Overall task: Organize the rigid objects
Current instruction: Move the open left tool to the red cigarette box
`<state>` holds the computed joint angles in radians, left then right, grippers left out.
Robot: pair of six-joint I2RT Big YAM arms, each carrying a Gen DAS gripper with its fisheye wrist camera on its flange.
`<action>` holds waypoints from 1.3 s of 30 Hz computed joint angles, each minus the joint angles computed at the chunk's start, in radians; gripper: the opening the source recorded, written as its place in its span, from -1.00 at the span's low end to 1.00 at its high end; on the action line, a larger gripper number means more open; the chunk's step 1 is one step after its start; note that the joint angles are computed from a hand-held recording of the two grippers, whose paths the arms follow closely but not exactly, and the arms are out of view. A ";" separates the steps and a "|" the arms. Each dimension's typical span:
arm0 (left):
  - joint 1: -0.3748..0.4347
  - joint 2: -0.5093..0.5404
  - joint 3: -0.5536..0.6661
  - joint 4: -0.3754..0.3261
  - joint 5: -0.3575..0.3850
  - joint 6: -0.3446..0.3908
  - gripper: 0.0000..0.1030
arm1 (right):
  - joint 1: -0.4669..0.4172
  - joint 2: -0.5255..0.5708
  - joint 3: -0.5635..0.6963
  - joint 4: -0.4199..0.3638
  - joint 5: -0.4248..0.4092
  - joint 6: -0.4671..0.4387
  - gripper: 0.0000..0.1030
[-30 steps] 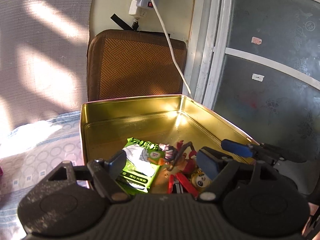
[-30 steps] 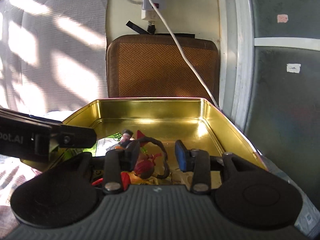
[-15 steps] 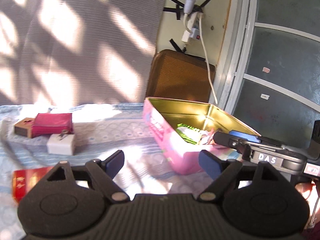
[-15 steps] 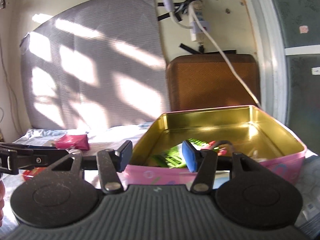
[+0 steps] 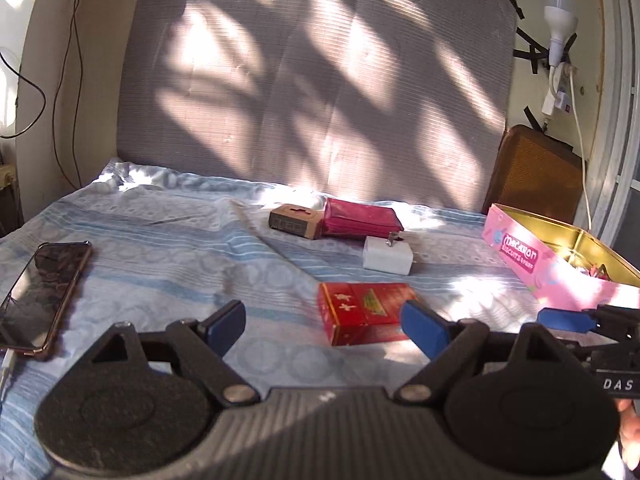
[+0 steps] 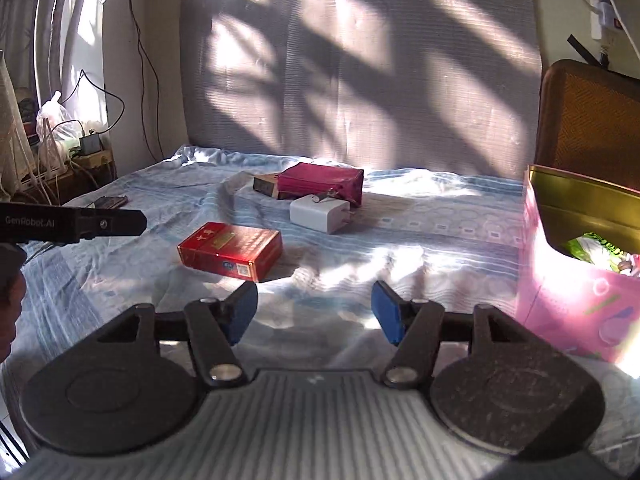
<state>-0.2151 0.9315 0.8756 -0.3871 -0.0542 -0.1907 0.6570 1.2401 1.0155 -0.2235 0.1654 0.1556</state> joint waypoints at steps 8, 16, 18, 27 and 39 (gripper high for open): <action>0.020 -0.009 -0.053 0.069 0.039 0.008 0.76 | 0.024 0.057 0.046 -0.038 0.004 -0.001 0.27; 0.051 -0.016 -0.067 0.098 0.106 -0.033 0.77 | 0.030 0.111 0.090 -0.058 -0.016 0.003 0.27; 0.062 -0.016 -0.070 0.105 0.123 -0.047 0.77 | 0.028 0.118 0.098 -0.065 -0.028 -0.001 0.27; 0.103 -0.003 -0.064 0.102 0.184 -0.109 0.76 | 0.026 0.140 0.122 -0.077 -0.047 0.000 0.27; 0.102 0.013 -0.040 0.066 0.192 -0.105 0.76 | 0.018 0.142 0.124 -0.079 -0.070 0.023 0.27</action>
